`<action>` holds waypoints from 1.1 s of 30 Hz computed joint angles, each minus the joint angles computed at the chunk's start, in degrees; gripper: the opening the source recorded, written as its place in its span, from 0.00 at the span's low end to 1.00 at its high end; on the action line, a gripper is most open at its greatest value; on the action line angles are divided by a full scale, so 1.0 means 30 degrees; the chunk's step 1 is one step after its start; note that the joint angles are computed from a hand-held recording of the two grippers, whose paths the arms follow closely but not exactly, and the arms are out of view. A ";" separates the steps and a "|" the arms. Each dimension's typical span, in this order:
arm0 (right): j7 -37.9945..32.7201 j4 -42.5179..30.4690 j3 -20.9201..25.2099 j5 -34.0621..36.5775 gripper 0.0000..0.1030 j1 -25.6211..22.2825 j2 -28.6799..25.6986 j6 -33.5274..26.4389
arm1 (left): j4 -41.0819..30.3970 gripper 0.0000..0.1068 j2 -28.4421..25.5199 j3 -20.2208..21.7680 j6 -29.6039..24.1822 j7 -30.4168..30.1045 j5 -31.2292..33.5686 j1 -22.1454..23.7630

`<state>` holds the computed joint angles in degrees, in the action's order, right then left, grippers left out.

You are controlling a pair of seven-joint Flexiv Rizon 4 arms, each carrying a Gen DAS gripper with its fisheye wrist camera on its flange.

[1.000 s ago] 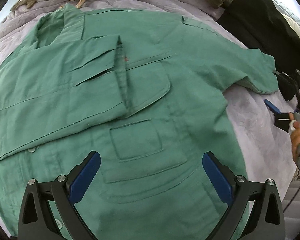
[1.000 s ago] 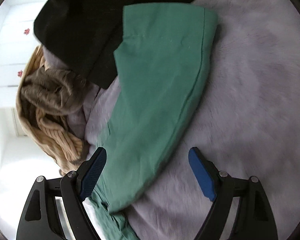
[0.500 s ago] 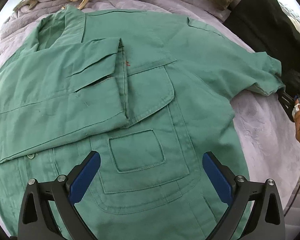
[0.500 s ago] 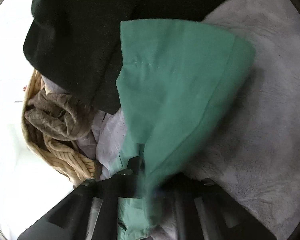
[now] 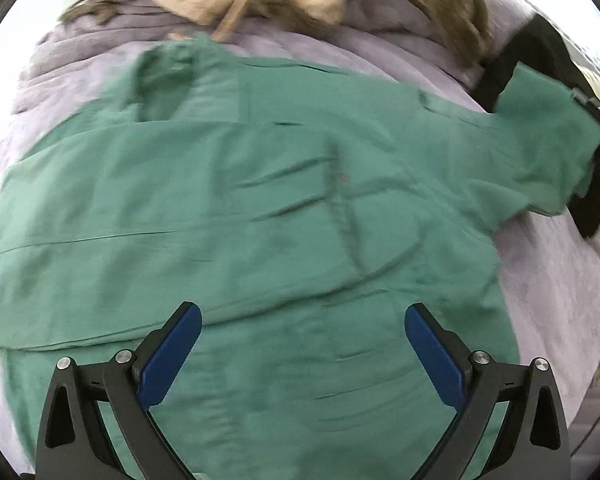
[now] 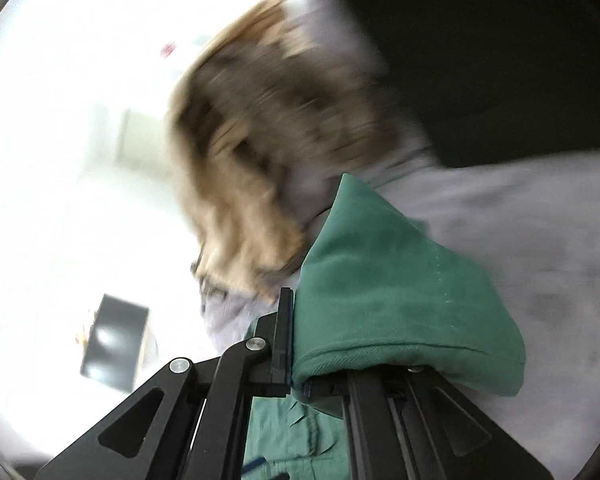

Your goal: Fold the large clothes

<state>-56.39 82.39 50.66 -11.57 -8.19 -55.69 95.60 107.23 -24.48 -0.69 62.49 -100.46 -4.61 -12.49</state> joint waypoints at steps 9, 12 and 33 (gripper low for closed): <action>-0.3668 -0.5961 0.0717 -0.2220 0.04 0.5994 -0.1787 -0.6085 | 0.2591 0.95 0.1965 0.1292 0.0975 -0.0394 0.0228 0.1617; -0.3471 -0.7902 -0.0476 -0.2345 0.04 0.8426 -0.2474 -0.8467 | 0.3148 0.95 0.2482 0.1844 0.0896 -0.0846 0.0796 0.2104; 0.3924 -0.7393 -0.9863 0.2764 0.16 1.3308 -0.1118 -0.8975 | 0.6217 0.95 0.4105 0.1678 0.2964 0.1467 -0.1655 0.4864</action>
